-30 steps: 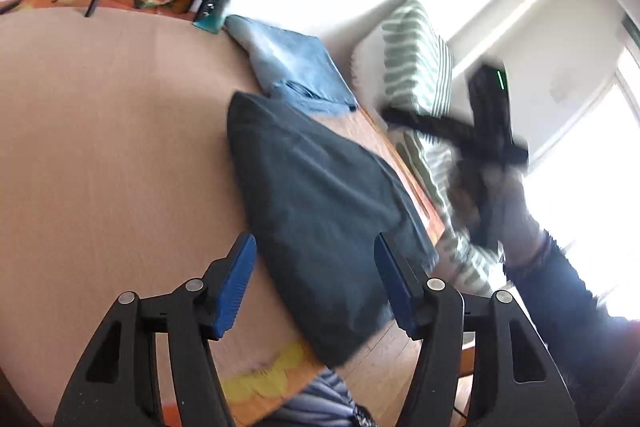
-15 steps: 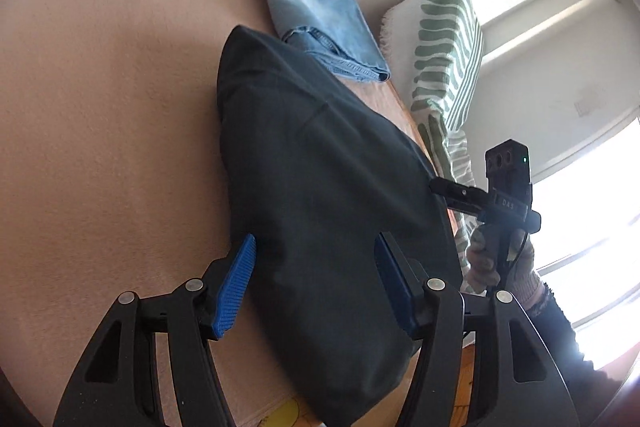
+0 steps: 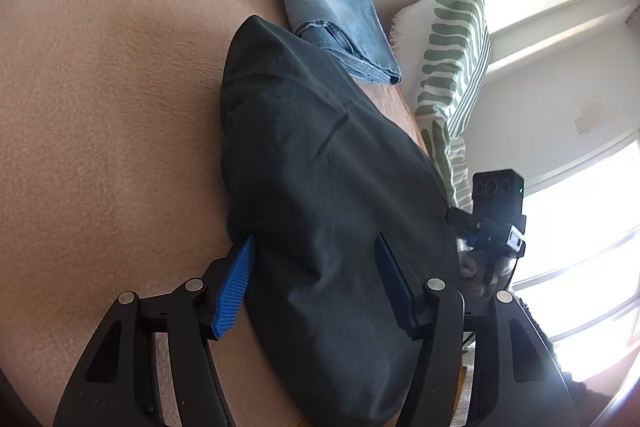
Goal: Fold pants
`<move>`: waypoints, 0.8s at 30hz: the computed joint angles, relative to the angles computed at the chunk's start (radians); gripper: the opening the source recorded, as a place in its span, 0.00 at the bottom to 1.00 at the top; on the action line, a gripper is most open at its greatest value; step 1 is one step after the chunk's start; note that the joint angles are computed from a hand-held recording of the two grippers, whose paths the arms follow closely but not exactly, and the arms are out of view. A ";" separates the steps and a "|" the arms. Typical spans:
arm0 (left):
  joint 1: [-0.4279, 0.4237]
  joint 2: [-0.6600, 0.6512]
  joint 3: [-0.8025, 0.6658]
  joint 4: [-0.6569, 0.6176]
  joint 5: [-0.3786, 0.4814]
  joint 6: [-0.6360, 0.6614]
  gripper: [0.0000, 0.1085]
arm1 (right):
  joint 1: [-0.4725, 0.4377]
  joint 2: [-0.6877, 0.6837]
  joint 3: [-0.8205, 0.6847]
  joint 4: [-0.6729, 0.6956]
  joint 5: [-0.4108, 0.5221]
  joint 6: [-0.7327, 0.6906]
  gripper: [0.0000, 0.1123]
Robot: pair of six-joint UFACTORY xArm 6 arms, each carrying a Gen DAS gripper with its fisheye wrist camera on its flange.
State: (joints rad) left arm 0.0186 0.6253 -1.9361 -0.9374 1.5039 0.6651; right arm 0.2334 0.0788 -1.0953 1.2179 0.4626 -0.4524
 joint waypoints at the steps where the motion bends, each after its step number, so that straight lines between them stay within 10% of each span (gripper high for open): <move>1: 0.004 0.011 -0.012 -0.011 0.010 -0.014 0.56 | 0.002 0.004 -0.003 0.031 0.001 -0.029 0.78; 6: 0.008 0.036 -0.037 -0.039 0.020 -0.042 0.54 | 0.013 0.027 -0.008 0.155 -0.016 -0.094 0.42; 11: -0.015 -0.010 0.019 -0.028 -0.032 -0.013 0.41 | 0.063 0.008 -0.002 0.014 -0.111 0.007 0.33; 24: -0.027 -0.037 0.074 -0.020 -0.093 0.015 0.52 | 0.091 -0.013 0.020 -0.290 -0.181 0.234 0.28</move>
State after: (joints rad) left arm -0.0083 0.5880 -1.8618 -0.9579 1.4113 0.6806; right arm 0.3241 0.0656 -1.0753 0.9279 0.2813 -0.2185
